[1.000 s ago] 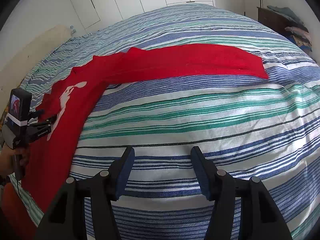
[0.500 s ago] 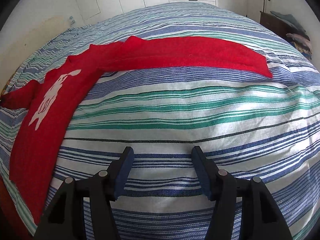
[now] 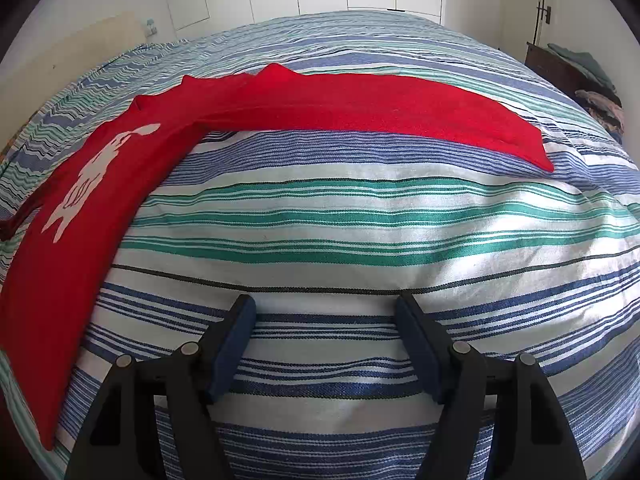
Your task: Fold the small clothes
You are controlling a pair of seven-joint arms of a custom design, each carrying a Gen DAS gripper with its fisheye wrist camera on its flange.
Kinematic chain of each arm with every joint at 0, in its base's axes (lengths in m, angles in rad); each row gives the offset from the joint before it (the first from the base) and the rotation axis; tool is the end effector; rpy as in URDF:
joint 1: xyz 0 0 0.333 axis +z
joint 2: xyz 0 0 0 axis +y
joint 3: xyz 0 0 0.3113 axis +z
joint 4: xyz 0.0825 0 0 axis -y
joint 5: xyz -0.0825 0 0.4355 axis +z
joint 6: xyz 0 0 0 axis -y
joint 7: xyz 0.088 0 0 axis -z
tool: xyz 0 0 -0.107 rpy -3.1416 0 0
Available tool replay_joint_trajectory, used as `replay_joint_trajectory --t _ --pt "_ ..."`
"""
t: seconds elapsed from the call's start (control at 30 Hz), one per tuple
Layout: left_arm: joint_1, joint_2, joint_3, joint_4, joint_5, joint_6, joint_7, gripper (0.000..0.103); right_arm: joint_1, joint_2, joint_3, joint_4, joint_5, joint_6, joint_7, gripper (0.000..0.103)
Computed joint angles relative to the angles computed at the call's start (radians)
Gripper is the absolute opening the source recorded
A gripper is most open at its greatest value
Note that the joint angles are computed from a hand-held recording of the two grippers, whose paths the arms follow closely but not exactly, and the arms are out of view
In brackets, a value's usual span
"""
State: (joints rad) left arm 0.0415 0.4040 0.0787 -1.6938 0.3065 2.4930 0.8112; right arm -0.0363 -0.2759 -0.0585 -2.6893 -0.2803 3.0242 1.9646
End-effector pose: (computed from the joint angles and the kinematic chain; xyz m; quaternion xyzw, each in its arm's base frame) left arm 0.7339 0.0810 0.3747 -0.8733 0.4282 -0.1150 0.2018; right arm 0.4771 -0.0237 0.3458 -0.5947 0.7448 -0.2171 0.2109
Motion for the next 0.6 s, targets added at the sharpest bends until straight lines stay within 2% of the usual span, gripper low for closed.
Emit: replay_joint_trajectory --t 0.1,0.27,0.37,0.4,0.43,0.5,0.57,0.6 --pt "0.004 0.013 -0.004 0.011 -0.006 -0.013 0.023 0.003 -0.03 0.002 0.03 0.002 -0.036 0.001 0.031 0.072" --pt "-0.006 0.052 0.007 0.055 -0.008 -0.071 0.003 0.004 -0.045 0.006 0.041 0.005 -0.072 0.002 0.062 0.072" --pt "-0.015 0.072 0.009 0.084 0.003 -0.108 -0.013 0.011 -0.049 0.008 0.043 0.006 -0.087 0.003 0.076 0.072" --pt "-0.018 0.073 0.01 0.089 0.008 -0.107 -0.021 0.023 -0.051 0.008 0.044 0.006 -0.093 0.004 0.081 0.072" --pt "-0.025 0.053 0.016 0.071 0.019 -0.107 -0.044 0.051 -0.054 0.008 0.048 0.005 -0.1 0.007 0.088 0.072" --pt "-0.033 -0.022 0.021 -0.009 0.046 -0.079 -0.09 0.085 -0.053 0.009 0.045 0.003 -0.105 0.013 0.093 0.072" --pt "-0.039 -0.148 0.024 -0.177 0.119 0.079 -0.152 0.087 -0.047 0.009 0.037 0.001 -0.101 0.019 0.091 0.073" --pt "-0.033 -0.2 0.011 -0.246 0.136 0.133 -0.151 0.09 -0.042 0.008 0.031 -0.002 -0.096 0.024 0.088 0.073"
